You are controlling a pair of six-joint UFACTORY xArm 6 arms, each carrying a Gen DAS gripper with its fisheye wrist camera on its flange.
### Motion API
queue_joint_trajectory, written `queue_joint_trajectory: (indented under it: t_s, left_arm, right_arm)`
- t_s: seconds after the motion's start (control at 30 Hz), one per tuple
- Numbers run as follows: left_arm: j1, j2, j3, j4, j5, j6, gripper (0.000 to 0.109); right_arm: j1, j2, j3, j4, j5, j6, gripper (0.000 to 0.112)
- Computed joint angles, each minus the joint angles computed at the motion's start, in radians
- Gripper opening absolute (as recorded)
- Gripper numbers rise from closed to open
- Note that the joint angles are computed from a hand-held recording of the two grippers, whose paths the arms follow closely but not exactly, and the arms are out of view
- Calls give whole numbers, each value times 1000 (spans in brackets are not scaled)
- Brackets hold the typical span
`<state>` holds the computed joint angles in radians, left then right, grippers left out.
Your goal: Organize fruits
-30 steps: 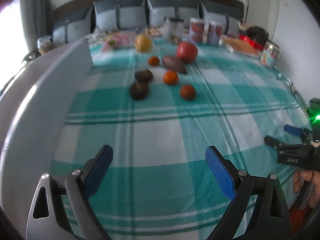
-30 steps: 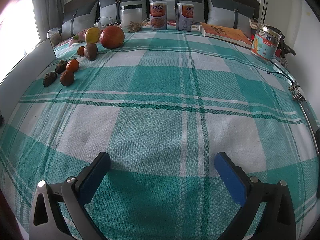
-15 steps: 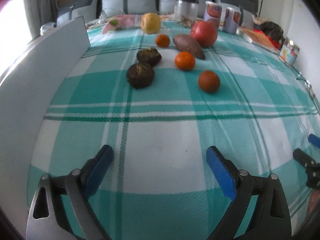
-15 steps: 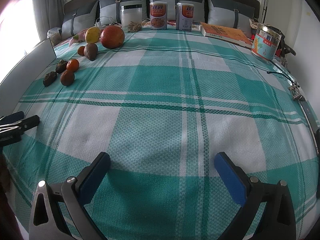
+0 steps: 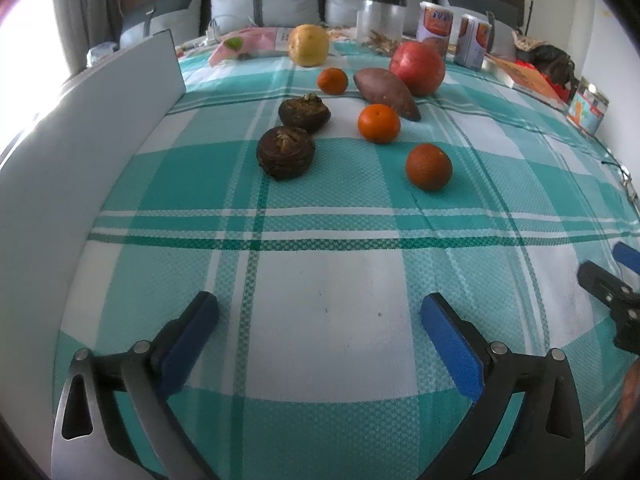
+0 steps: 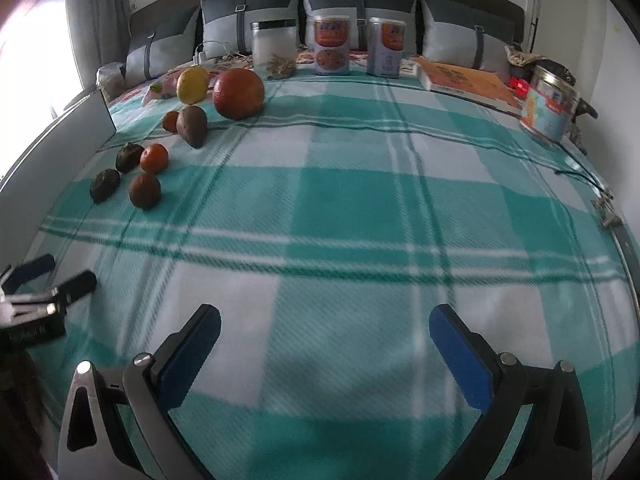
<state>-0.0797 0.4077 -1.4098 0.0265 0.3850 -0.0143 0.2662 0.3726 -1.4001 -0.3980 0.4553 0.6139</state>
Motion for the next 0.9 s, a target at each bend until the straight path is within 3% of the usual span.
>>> queue_joint_trajectory:
  t_s: [0.33,0.47,0.9]
  left_arm:
    - [1,102,-156,-41,58,60,103]
    - [1,152,-224,-31,65,25,103]
    - [0,150,-221,-21,59,13,103]
  right_arm:
    - [35,229,-330,100,130,-104,103]
    - [45,310,-451,115,175,-117,103]
    - [44,319,-460,92,164,-97,103]
